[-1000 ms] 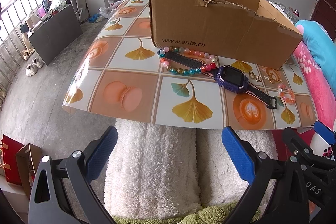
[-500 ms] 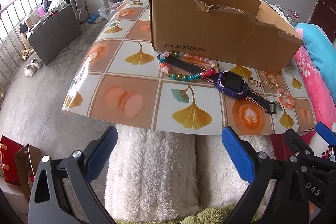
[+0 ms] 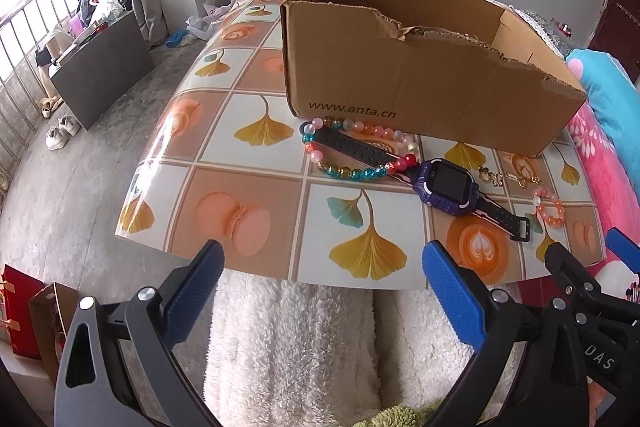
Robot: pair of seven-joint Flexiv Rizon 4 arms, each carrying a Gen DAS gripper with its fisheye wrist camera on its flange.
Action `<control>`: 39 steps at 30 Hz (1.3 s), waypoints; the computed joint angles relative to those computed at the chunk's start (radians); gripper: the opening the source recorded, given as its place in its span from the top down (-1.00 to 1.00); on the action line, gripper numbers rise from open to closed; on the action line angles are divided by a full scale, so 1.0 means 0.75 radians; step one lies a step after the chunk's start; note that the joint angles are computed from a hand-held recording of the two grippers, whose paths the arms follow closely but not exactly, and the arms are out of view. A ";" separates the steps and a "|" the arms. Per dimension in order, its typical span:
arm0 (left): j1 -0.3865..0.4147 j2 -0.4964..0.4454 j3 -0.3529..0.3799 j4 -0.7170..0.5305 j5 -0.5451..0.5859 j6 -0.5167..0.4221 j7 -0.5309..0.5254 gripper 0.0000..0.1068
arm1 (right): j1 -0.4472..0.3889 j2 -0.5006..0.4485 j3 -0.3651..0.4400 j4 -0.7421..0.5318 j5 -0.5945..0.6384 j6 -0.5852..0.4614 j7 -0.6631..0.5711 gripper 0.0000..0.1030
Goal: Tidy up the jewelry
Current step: 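Move the right tool toward the multicolored beaded bracelet beside the box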
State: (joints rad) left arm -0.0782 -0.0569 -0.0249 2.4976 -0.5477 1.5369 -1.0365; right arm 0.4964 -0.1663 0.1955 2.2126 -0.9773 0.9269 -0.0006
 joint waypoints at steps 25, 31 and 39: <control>0.032 -0.020 -0.003 -0.070 0.012 -0.030 0.009 -0.83 | 0.007 -0.020 -0.012 -0.079 0.000 -0.062 -0.063 -0.85; 0.030 -0.014 0.001 -0.068 0.006 -0.028 0.010 -0.83 | 0.010 -0.018 -0.009 -0.083 -0.003 -0.071 -0.065 -0.86; 0.026 -0.006 0.002 -0.060 -0.030 -0.019 0.035 -0.83 | 0.012 -0.016 -0.007 -0.083 -0.005 -0.074 -0.062 -0.86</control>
